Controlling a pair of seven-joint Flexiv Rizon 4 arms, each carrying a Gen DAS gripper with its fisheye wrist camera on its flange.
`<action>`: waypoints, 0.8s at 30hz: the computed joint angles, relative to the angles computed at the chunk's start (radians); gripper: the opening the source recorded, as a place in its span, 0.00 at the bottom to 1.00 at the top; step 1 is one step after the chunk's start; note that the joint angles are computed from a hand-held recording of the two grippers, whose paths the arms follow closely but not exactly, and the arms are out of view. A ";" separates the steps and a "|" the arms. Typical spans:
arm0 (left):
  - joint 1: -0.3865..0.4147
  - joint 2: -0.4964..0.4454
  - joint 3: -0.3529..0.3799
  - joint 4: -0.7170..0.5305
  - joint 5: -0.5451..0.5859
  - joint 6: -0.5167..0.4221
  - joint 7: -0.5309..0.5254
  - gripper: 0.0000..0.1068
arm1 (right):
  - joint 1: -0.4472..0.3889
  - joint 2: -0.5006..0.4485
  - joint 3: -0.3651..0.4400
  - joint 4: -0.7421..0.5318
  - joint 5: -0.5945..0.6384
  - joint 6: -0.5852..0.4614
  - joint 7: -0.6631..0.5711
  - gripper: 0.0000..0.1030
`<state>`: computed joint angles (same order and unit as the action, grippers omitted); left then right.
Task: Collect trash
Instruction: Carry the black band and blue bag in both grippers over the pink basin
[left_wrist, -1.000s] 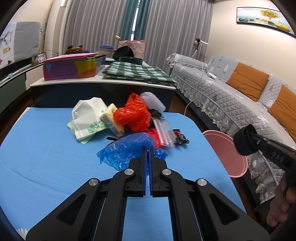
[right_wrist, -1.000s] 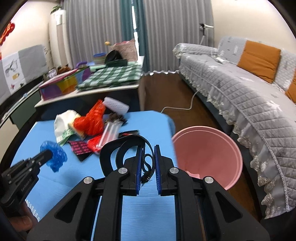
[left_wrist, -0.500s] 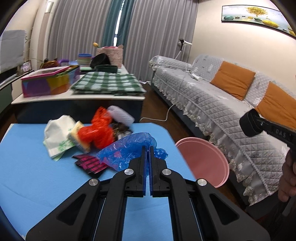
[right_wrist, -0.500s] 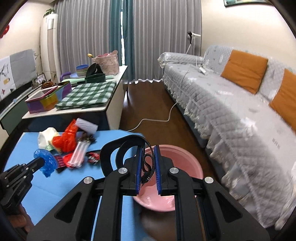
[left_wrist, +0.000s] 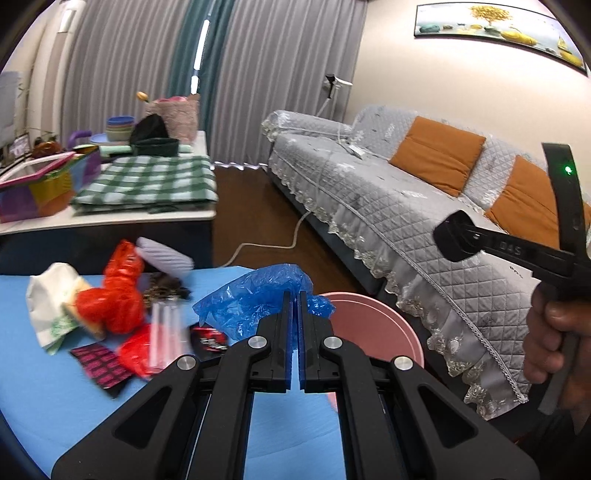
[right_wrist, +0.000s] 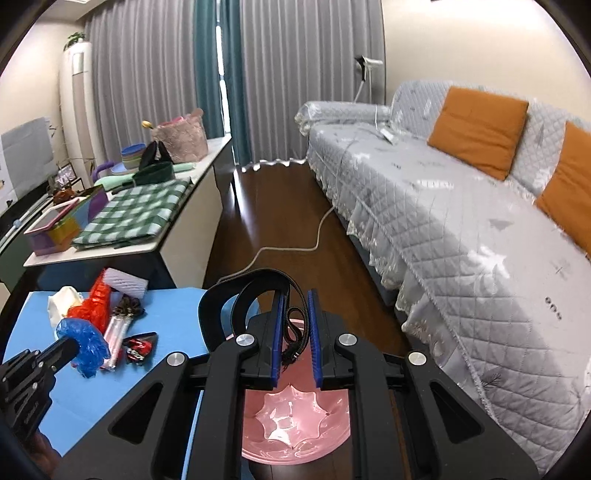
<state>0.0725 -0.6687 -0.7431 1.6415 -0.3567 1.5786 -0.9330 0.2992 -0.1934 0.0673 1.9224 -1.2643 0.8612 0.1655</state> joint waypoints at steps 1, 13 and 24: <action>-0.013 -0.009 0.009 -0.014 0.001 -0.011 0.000 0.02 | -0.001 -0.006 -0.003 -0.005 -0.001 -0.002 0.000 0.13; -0.163 -0.130 0.089 -0.182 -0.048 -0.132 0.092 0.02 | -0.012 -0.075 -0.036 -0.034 0.093 0.037 -0.059 0.13; -0.299 -0.205 0.220 -0.313 -0.118 -0.234 0.132 0.02 | -0.022 -0.093 -0.054 -0.026 0.158 0.059 -0.101 0.13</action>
<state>-0.2269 -0.8737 -0.5231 1.3284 -0.4747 1.3450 -0.8010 0.2769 -0.2867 0.0134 1.8968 -1.1067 0.9198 0.0649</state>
